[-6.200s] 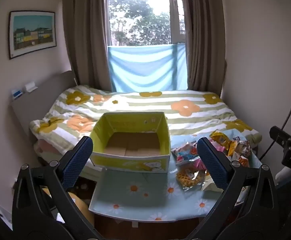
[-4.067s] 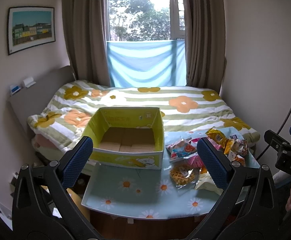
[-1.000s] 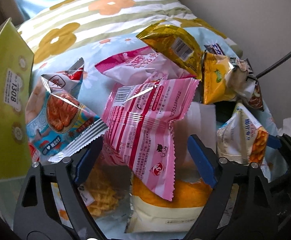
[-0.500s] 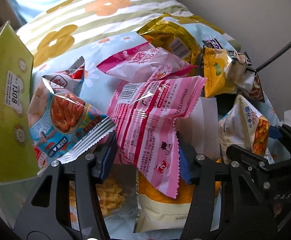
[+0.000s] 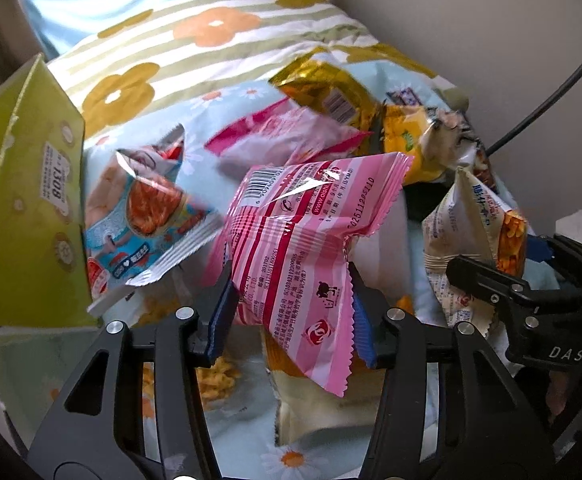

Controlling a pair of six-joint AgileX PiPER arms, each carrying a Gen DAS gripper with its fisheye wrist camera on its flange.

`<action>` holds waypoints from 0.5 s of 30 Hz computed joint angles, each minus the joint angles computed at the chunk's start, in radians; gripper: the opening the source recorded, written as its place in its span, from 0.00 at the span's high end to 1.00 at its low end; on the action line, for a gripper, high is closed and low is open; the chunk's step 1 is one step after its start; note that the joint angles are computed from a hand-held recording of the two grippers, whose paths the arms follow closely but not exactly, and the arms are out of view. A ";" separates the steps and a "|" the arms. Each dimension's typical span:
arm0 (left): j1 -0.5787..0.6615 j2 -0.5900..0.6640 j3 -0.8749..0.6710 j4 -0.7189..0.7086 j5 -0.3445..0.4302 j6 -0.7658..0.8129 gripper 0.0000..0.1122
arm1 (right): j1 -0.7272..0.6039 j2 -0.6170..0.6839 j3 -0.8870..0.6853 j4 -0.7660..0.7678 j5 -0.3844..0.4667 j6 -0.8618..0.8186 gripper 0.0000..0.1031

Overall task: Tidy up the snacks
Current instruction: 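Carry the pink bag with the left tool while the right tool carries the fries bag into the box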

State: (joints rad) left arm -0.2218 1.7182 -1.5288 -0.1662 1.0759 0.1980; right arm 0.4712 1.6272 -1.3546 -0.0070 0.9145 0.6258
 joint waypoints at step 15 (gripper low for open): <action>0.049 -0.164 -0.119 -0.036 0.064 -0.067 0.59 | 0.027 -0.038 -0.213 -0.079 0.123 -0.039 0.23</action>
State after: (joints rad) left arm -0.1728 1.5543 -1.6482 -0.2022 1.1398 0.1306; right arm 0.4982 1.5894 -1.5676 -0.0858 1.0379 0.5867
